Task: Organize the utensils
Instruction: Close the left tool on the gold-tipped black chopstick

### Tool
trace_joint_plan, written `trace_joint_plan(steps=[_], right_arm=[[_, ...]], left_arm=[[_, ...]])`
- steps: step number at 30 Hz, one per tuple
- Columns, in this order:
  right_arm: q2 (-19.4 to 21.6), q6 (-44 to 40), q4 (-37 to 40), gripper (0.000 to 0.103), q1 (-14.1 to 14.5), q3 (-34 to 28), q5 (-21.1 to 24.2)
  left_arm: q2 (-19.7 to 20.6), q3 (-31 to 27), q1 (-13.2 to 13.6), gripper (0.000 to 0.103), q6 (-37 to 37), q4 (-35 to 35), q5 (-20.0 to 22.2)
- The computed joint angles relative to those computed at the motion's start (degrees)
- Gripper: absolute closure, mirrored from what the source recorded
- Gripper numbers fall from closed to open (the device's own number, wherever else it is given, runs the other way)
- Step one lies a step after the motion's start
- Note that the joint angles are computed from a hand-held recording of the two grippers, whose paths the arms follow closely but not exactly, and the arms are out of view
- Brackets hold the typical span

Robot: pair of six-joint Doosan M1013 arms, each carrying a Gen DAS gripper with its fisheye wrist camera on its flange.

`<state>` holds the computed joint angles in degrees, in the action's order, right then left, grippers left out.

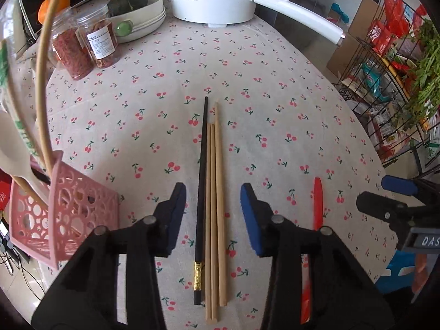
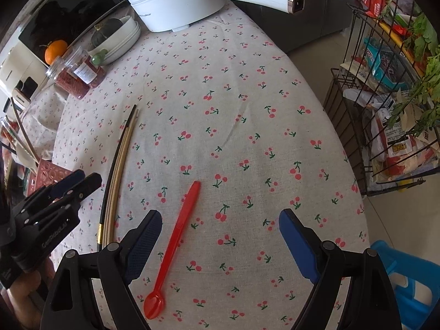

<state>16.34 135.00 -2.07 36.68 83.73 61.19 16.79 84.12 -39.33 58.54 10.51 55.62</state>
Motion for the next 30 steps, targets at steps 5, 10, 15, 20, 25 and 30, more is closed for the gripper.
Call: trace_joint_plan(steps=[5, 10, 15, 20, 25, 30], right_arm=[[0.0, -1.2, 0.5, 0.015, -0.4, 0.1, -0.2], [0.0, -1.7, 0.9, 0.015, -0.8, 0.1, -0.7], [-0.1, -1.5, 1.1, 0.015, -1.1, 0.2, -0.7], [-0.1, -1.3, 1.0, 0.015, -1.1, 0.2, -0.5], [0.7, -1.9, 1.2, 0.015, -0.8, -0.5, 0.3], [1.4, -2.4, 2.1, 0.015, -0.7, -1.2, 0.9]], left_arm=[[2.6, -2.4, 0.4, 0.085, -2.1, 0.8, 3.4], [4.2, -3.6, 0.7, 0.088, -1.9, -0.1, 5.7], [4.8, -4.2, 0.7, 0.088, -2.6, 1.0, 6.9], [5.2, -4.5, 0.9, 0.088, -1.7, 1.0, 8.2], [7.6, -7.8, 0.9, 0.087, 1.4, 1.0, 10.7], [7.5, -7.8, 2.3, 0.094, 1.8, -2.5, 9.2]])
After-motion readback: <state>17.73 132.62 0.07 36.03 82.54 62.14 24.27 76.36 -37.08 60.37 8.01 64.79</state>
